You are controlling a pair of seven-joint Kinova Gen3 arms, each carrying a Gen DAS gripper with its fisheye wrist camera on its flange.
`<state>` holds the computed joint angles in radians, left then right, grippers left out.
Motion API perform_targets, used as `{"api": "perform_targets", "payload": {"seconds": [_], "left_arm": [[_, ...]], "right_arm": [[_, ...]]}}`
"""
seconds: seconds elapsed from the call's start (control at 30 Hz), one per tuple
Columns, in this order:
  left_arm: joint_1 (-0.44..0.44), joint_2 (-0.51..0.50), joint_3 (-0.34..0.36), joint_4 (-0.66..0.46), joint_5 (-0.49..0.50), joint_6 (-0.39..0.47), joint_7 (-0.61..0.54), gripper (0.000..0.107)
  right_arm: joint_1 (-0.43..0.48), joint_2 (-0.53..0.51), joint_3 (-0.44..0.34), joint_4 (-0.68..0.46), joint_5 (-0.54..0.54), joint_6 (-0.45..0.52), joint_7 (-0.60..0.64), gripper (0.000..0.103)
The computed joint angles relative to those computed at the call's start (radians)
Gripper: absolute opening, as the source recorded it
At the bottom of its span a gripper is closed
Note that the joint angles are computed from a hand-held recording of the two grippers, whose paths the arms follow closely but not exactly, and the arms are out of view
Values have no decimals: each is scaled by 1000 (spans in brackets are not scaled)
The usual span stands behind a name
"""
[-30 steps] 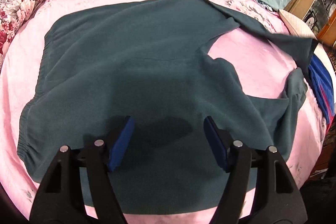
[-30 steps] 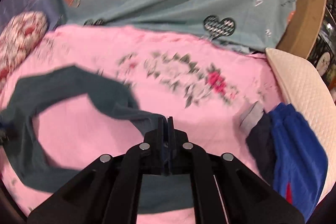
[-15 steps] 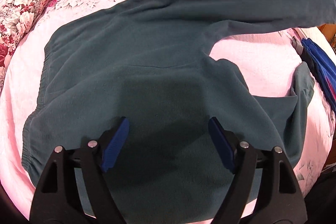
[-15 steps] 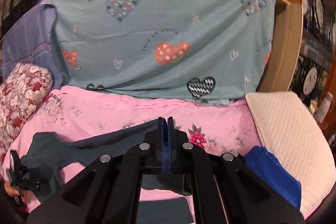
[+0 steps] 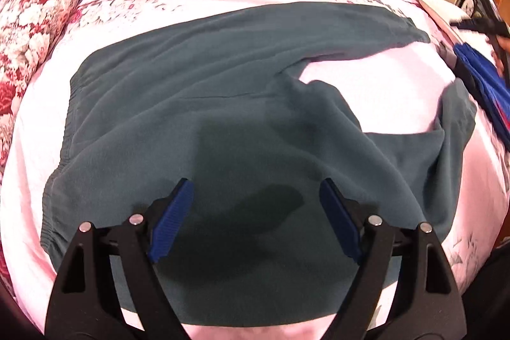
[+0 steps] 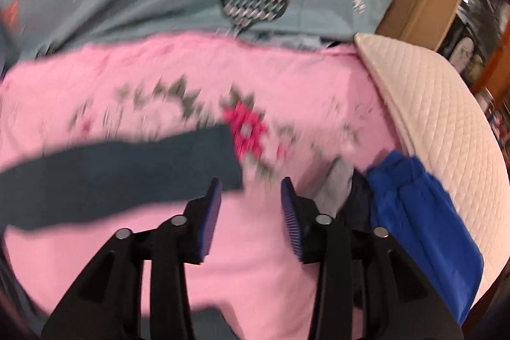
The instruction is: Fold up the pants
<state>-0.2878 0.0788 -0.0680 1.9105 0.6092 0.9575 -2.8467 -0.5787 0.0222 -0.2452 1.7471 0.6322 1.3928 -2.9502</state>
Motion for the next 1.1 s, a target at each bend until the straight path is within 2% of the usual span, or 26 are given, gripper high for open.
{"api": "perform_targets", "payload": {"seconds": [0.17, 0.3, 0.37, 0.4, 0.47, 0.53, 0.67, 0.77, 0.8, 0.83, 0.9, 0.93, 1.0, 1.1], "left_arm": [[7, 4, 3, 7, 13, 7, 21, 83], [14, -3, 9, 25, 8, -1, 22, 83], [13, -10, 5, 34, 12, 1, 12, 83], [12, -10, 2, 36, 13, -1, 12, 83], [9, -9, -2, 35, 15, 3, 10, 83], [6, -6, -4, 31, 15, 9, 8, 83], [2, -2, -3, 29, 20, 16, -11, 84], [-1, 2, -1, 30, 27, 18, -31, 86], [0, 0, 0, 34, 26, 13, -39, 87], [2, -4, 1, 40, 25, 4, -46, 87], [5, -9, 1, 47, 22, -5, -59, 87], [6, -10, 1, 47, 19, -5, -61, 87], [5, -10, -2, 44, 14, 2, -62, 87], [5, -12, -5, 41, 7, 3, -56, 87]], "right_arm": [[8, -71, -72, 166, -131, -157, -57, 46], [25, -46, -67, 204, -180, -236, -49, 46], [30, -48, -52, 213, -232, -287, -8, 26], [32, -52, -60, 215, -236, -289, -9, 11], [15, -89, -85, 217, -220, -265, -41, 8], [-14, -177, -109, 219, -215, -217, -95, 8], [88, -356, -273, 196, -258, -63, -179, 8], [142, -475, -324, 185, -336, -2, -207, 8], [133, -487, -315, 180, -367, 23, -200, 3], [105, -482, -288, 194, -407, 31, -183, 2], [27, -424, -218, 226, -489, 28, -173, 6], [13, -381, -205, 243, -517, 49, -171, 12], [41, -351, -207, 261, -524, 65, -179, 14], [69, -385, -210, 274, -474, -23, -153, 18]]}}
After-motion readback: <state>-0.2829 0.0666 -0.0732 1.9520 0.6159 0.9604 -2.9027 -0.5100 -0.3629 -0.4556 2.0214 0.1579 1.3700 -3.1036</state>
